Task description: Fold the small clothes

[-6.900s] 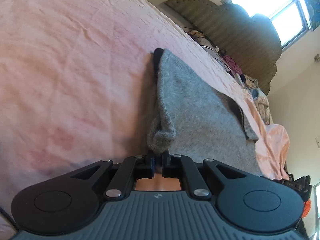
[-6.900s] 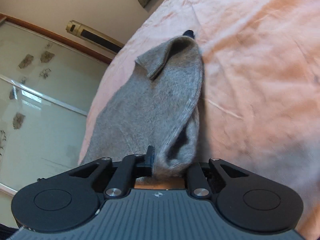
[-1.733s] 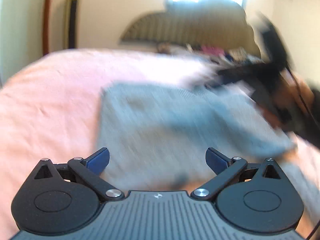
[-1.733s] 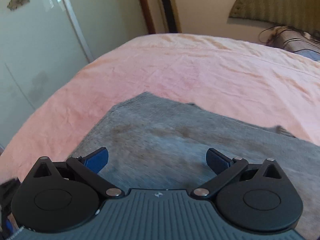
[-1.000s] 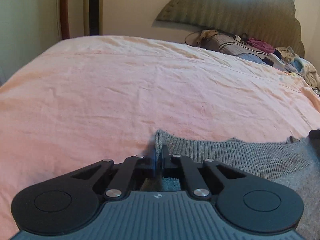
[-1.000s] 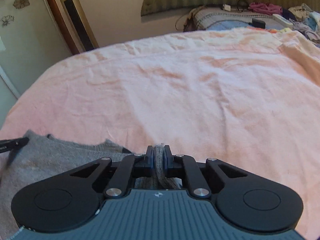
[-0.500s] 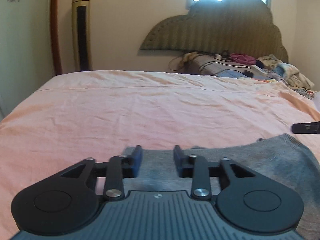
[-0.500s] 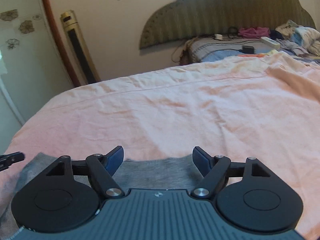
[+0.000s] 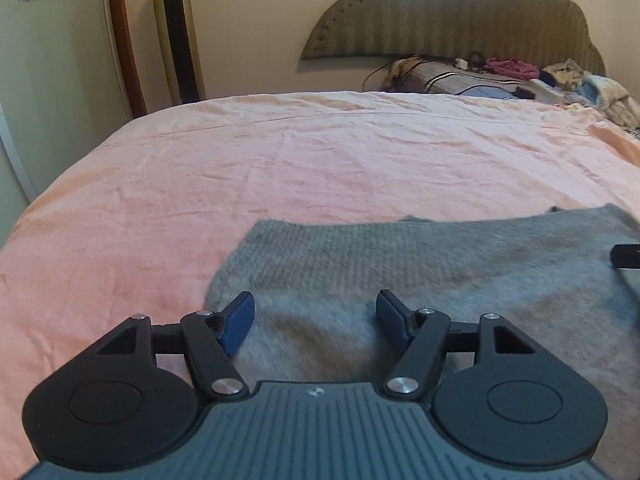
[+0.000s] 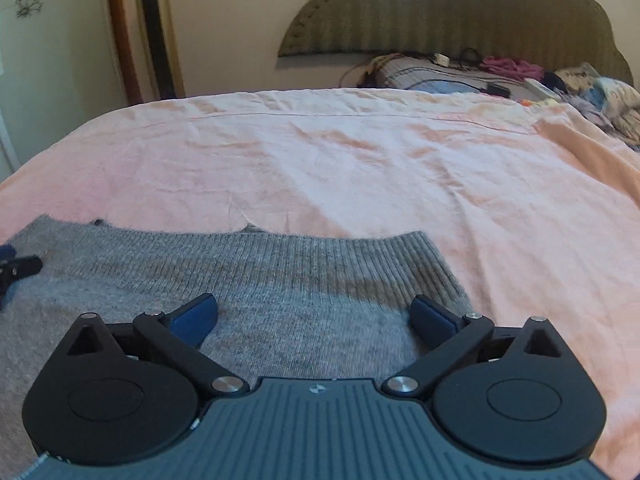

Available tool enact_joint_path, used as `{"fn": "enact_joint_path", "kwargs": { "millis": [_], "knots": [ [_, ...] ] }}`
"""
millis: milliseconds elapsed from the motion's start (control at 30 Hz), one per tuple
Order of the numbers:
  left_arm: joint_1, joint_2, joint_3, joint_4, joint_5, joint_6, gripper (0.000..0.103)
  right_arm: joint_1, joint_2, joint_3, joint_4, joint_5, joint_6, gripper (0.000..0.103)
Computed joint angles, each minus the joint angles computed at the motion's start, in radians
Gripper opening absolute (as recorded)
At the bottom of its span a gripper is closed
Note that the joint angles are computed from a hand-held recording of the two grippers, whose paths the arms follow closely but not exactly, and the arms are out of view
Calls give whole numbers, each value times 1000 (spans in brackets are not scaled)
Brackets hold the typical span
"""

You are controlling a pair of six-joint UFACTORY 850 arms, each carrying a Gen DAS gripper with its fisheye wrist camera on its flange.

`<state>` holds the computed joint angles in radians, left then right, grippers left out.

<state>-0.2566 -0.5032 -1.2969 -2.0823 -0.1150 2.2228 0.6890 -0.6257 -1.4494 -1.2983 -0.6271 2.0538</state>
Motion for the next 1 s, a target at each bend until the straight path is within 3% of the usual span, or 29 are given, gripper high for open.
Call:
{"fn": "enact_joint_path", "kwargs": {
  "millis": [33, 100, 167, 233, 300, 367, 433, 567, 667, 800, 933, 967, 1000],
  "knots": [
    [11, 43, 54, 61, -63, -60, 69, 19, 35, 44, -77, 20, 90, 103],
    [17, 95, 129, 108, -120, -67, 77, 65, 79, 101, -164, 31, 144, 103],
    [23, 90, 173, 14, -142, 70, 79, 86, 65, 106, -97, 31, 31, 103],
    [56, 81, 196, -81, -234, 136, 86, 118, 55, 147, -124, -40, 2, 103],
    [51, 87, 177, -55, -176, 91, 86, 104, 93, 183, -138, -16, 88, 103],
    [48, 128, 194, 16, -128, -28, 84, 109, 111, 186, -69, -40, 37, 103],
    [89, 199, 265, 110, -193, -195, 85, 131, 153, 230, -52, -75, 67, 103],
    [212, 324, 435, 261, -368, -567, 87, 196, 249, 414, -171, -144, 398, 103],
    [249, 374, 512, 270, -388, -711, 87, 226, 290, 502, -290, -187, 641, 103],
    [250, 352, 493, 252, -414, -821, 95, 207, 270, 472, -240, -161, 563, 103],
    [237, 291, 447, 141, -432, -916, 94, 210, 268, 472, -247, -163, 567, 103],
    [229, 284, 439, 121, -419, -922, 93, 211, 277, 488, -277, -163, 615, 103],
    [217, 278, 429, 118, -395, -934, 75, 211, 287, 506, -313, -164, 671, 103]
  ]
}}
